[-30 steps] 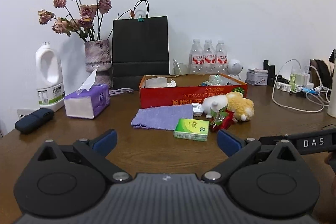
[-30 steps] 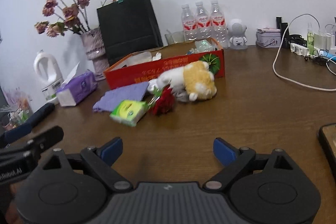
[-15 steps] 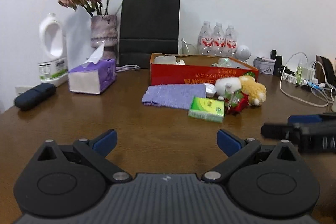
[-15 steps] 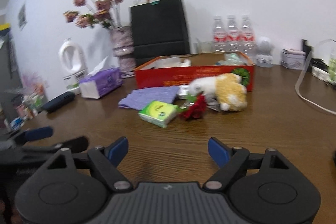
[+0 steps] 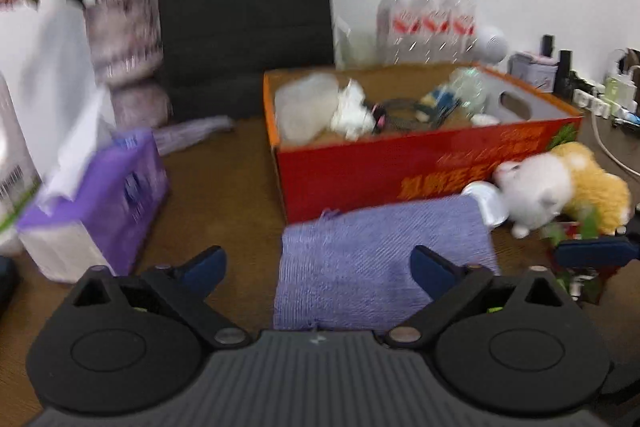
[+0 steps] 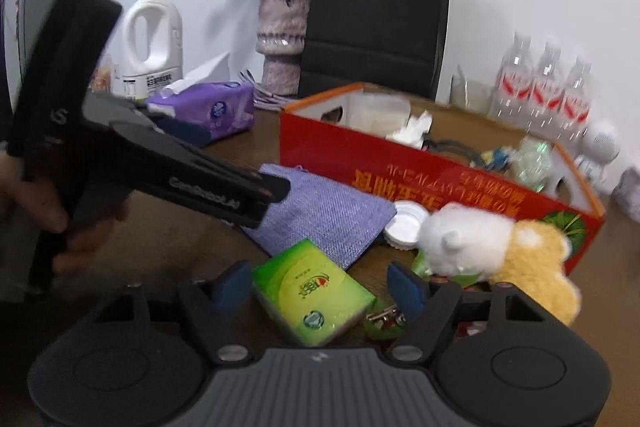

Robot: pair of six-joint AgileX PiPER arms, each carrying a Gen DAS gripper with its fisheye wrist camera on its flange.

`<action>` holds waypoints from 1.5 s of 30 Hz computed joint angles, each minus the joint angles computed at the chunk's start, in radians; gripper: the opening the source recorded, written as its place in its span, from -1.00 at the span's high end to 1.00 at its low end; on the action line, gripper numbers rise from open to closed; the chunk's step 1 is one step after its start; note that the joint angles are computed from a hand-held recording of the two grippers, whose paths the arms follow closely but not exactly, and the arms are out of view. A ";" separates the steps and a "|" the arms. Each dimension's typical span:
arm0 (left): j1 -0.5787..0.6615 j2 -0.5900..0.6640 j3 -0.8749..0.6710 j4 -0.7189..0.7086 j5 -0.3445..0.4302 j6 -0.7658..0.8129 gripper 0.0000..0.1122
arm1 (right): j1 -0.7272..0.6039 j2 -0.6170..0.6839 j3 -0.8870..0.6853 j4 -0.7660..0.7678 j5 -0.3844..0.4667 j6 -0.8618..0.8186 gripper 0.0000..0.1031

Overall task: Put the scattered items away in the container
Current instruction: 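Grasp the purple cloth pouch with the left tool while the right grasps the green tissue pack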

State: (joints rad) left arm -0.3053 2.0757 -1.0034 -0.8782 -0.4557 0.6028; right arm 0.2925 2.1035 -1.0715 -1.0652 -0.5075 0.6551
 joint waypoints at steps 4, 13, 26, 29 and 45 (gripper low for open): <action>0.069 0.009 0.018 0.288 0.069 -0.272 -0.11 | -0.029 0.056 -0.074 -0.194 -0.050 0.196 -0.40; -0.065 -0.021 0.104 0.009 -0.140 -0.091 0.80 | -0.005 0.030 0.000 -0.134 -0.055 0.089 0.14; -0.625 -0.363 0.513 -0.375 -0.559 -0.218 0.83 | -0.179 -0.229 0.391 0.096 -0.300 -0.100 0.15; -0.763 -0.361 0.513 -0.428 -0.606 -0.176 0.83 | -0.243 -0.285 0.496 0.124 -0.383 -0.144 0.15; -0.898 -0.317 0.434 -0.439 -0.738 -0.064 0.83 | -0.481 -0.345 0.666 0.039 -0.562 -0.182 0.14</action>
